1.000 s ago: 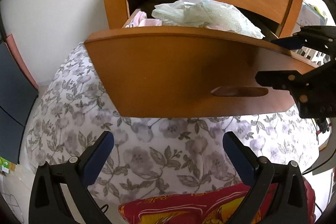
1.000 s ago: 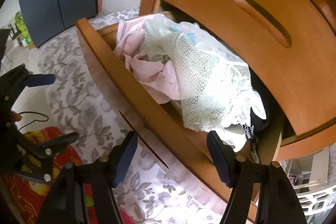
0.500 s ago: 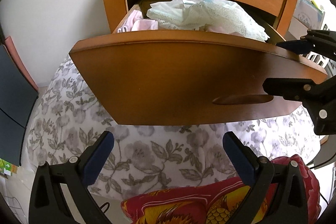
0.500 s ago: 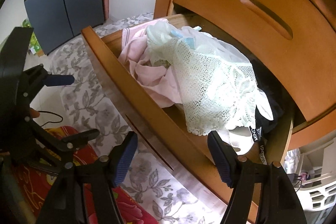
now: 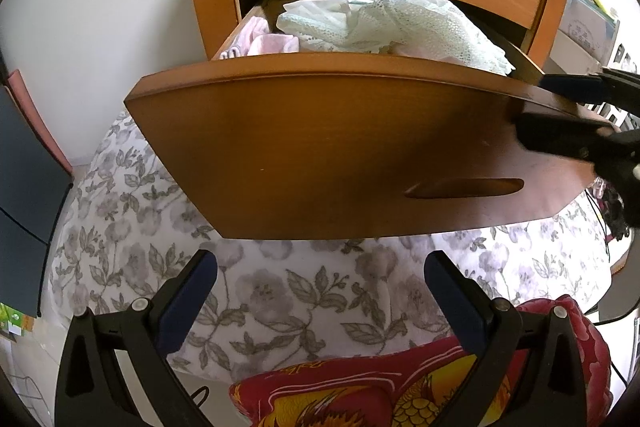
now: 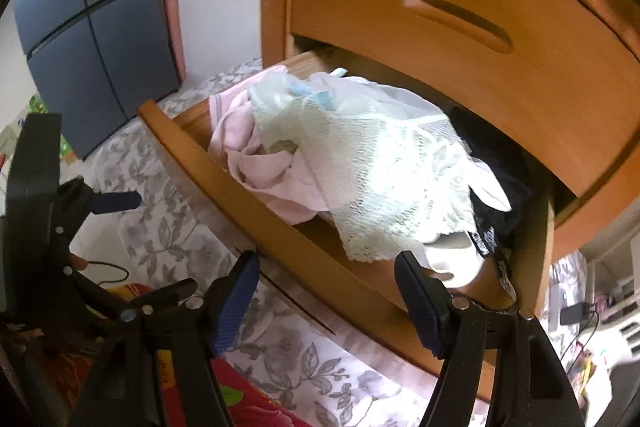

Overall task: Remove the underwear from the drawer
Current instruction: 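Pull the lower drawer open with the right tool, then release the drawer and withdraw the right tool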

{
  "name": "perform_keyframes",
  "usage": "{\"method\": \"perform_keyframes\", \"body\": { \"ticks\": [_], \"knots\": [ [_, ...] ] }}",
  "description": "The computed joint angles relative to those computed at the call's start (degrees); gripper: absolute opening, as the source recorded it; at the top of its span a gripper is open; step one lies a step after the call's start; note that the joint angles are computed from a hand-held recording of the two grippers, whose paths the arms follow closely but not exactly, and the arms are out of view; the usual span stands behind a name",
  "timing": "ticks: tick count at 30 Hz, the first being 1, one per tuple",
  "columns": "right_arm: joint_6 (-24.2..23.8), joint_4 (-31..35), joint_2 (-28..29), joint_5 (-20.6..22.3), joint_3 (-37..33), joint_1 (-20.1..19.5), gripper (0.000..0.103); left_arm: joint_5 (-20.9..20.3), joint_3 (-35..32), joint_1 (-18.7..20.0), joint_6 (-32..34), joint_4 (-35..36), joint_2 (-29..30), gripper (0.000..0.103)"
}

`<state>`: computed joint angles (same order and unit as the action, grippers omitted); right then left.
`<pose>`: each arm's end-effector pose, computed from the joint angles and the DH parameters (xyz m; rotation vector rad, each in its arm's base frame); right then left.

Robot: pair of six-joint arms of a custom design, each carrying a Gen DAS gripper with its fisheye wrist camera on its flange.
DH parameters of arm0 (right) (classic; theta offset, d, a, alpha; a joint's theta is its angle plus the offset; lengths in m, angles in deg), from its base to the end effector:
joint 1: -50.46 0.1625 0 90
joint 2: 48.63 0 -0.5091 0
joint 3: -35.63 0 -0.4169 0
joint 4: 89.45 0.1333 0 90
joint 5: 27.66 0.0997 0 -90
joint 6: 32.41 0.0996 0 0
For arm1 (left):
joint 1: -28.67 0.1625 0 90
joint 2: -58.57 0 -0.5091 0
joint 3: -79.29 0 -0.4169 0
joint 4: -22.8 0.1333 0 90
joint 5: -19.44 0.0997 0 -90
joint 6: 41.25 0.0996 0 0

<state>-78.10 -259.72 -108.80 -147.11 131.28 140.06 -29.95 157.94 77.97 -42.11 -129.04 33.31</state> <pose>0.0793 -0.7252 0.3709 0.6570 -2.2231 0.6368 -0.3837 -0.7499 -0.0150 0.7825 2.3585 -0.4976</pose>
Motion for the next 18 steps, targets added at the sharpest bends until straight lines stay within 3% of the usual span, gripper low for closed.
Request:
{"method": "perform_keyframes", "body": {
  "ticks": [5, 13, 18],
  "knots": [
    [4.99, -4.20, -2.10, 0.92, 2.63, -0.35, 0.074, 2.15, 0.62, -0.39, 0.12, -1.39, 0.16, 0.103],
    [9.56, -13.39, -5.12, -2.98, 7.77, 0.24, 0.074, 7.40, 3.03, -1.90, 2.78, -7.46, 0.38, 0.103],
    [13.16, -22.70, -7.03, -4.07, 12.65, 0.42, 0.074, 11.09, 4.50, -3.11, 5.34, -11.64, 0.69, 0.103]
  ]
}}
